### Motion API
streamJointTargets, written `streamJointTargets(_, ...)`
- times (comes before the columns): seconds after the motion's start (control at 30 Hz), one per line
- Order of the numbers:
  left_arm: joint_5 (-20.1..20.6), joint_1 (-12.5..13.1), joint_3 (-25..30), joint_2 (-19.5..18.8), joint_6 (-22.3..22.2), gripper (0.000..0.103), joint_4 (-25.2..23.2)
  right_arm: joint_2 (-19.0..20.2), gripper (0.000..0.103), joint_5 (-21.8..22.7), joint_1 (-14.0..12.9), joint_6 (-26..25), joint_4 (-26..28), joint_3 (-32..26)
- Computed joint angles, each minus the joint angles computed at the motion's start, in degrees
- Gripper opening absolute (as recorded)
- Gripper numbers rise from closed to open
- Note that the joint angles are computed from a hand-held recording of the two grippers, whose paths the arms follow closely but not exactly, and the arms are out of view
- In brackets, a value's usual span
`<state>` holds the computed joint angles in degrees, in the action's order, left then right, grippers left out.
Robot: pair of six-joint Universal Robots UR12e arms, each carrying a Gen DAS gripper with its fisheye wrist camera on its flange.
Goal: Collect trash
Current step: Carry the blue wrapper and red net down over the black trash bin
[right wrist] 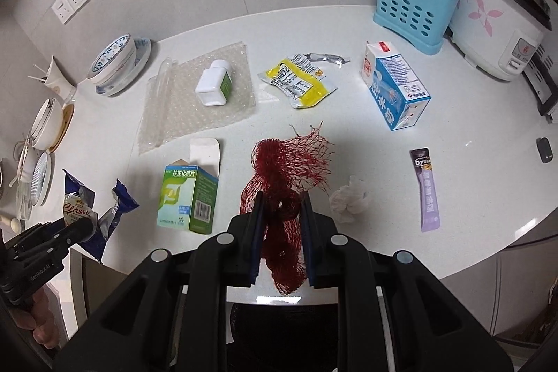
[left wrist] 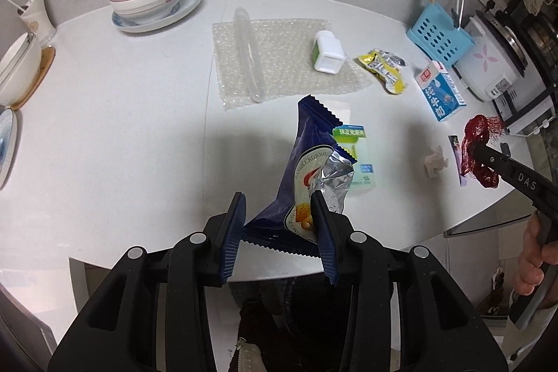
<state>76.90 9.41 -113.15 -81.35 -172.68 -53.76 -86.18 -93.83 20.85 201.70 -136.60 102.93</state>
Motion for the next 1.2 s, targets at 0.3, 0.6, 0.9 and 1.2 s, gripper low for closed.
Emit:
streamJointTargets(0.3,-0.3,-1.8,-2.4,2.9,-1.4,0.038,0.2,-3.5,0.018,0.1,0.0,-1.9,-1.0,3.5)
streamJointTargets(0.6,0.2,-3.6,-4.9,5.3,-2.7,0.037,0.3,-6.6,0.018,1.7,0.0,-3.0,-1.8,7.1)
streamJointTargets(0.9,0.8,-5.2,-7.4,7.7,-4.4,0.036,0.6,-9.3,0.018,3.8,-0.2,-4.8,-3.6,11.1)
streamJointTargets(1.2,0.7,-6.8,-9.6,9.1,-6.2,0.034,1.2,-11.7,0.018,4.5,-0.3,-5.8,-3.7,14.5)
